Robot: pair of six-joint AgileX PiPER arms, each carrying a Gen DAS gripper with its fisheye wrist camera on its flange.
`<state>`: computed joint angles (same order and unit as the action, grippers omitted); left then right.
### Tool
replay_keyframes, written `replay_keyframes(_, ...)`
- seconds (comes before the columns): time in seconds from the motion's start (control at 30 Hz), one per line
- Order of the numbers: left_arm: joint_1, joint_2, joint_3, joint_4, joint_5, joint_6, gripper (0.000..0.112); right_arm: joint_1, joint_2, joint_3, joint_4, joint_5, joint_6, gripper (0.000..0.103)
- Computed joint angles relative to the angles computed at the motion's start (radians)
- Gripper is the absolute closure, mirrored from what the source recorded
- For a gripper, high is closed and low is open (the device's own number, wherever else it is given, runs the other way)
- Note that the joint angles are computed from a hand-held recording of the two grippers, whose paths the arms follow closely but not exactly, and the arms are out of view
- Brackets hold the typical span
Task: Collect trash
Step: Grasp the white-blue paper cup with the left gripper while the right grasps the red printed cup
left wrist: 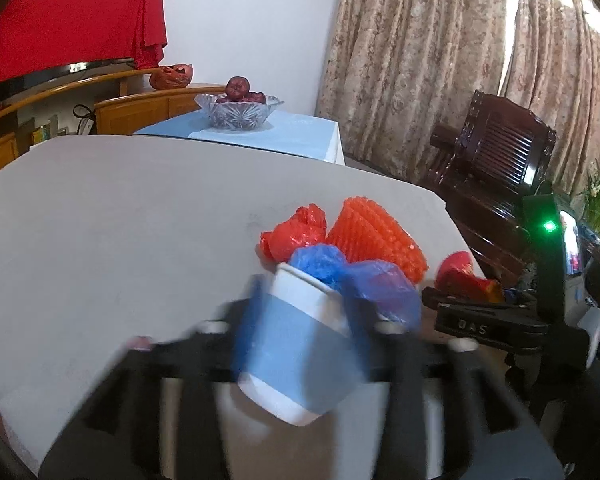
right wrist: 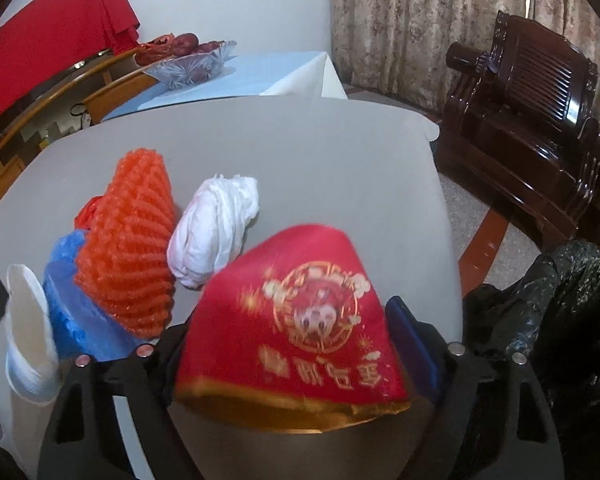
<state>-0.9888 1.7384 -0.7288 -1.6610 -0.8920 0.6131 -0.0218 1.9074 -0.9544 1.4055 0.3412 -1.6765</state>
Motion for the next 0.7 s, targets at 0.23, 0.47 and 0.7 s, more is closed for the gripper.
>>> replay_keyframes(0.23,-0.061,0.004,-0.012,-0.042,0.0,0.072,0.037,-0.035,-0.032,0.043,0.034,0.062,-0.06,0.023)
replay_keyframes(0.47,-0.025,0.014,0.005,-0.005,0.091,0.03,0.037,-0.05,-0.041,0.063,0.041,0.072,-0.096,0.028)
replay_keyframes(0.7,-0.011,0.04,-0.001,0.035,0.144,0.023,0.078,-0.069,-0.029,0.036,-0.061,0.128,-0.017,0.057)
